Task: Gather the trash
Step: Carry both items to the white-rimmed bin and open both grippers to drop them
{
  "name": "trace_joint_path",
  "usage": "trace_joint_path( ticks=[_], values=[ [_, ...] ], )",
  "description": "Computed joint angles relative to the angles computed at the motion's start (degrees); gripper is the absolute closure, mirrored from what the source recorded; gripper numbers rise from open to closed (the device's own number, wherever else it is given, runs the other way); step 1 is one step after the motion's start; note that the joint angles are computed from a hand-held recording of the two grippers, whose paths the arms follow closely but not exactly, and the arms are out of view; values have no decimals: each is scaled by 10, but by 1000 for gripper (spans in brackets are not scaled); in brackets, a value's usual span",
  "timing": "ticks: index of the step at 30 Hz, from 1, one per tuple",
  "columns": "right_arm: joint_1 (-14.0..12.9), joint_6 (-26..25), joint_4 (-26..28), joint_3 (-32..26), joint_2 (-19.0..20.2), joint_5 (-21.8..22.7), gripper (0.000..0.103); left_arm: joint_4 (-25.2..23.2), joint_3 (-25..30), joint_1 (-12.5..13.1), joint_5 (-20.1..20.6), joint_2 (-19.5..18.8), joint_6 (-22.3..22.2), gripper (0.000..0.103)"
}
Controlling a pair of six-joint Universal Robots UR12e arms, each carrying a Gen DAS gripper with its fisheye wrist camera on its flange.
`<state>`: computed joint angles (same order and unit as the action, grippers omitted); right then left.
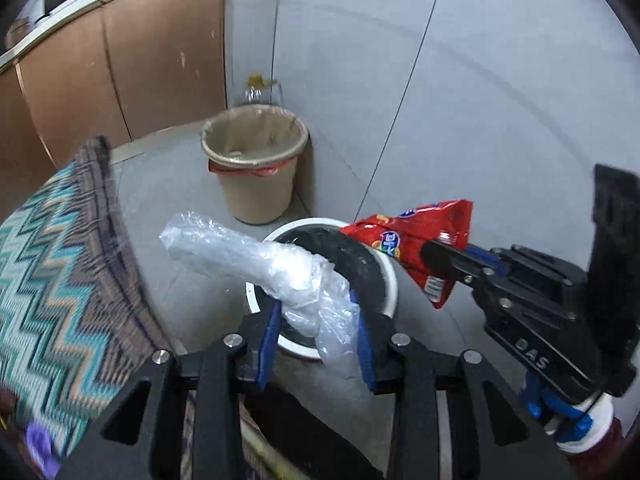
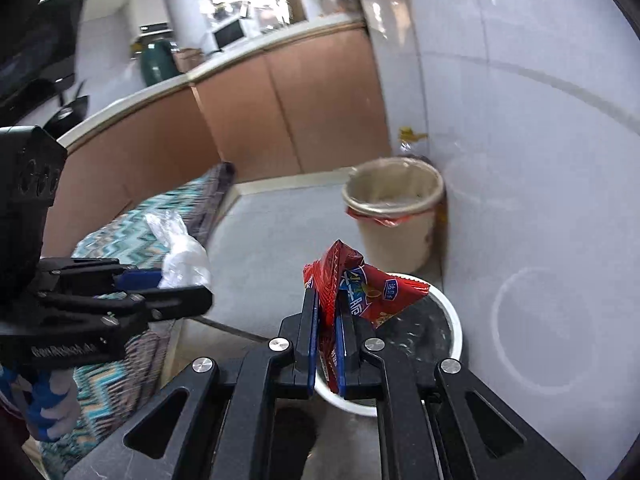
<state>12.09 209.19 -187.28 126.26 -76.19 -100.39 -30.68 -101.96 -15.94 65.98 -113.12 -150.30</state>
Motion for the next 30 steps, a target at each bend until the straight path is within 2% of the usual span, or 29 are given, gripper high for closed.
trace_joint_path(
  ticks=[4,5,7,8,10,14,21,30],
  values=[
    [-18,6,7,-7,19,11,90,-34,36,-24,27,-36,-7,68],
    [-23,10,8,-8,24,16,86,-40,38,-27,28,-38,-10,63],
    [-28,17,8,-9,30,15,63,-42,49,-32,34,-51,-18,59],
    [-29,23,9,-9,32,11,60,-46,55,-33,35,-58,-21,59],
    [-34,31,6,-8,34,8,59,-54,63,-35,33,-66,-30,59],
    [-30,46,-1,-2,27,-7,59,-40,60,-35,24,-67,-44,58],
    [3,37,0,-8,6,-48,59,55,4,-16,1,-25,-70,58],
    [64,7,10,-23,-32,-111,59,156,-87,27,-12,65,-86,58]
  ],
)
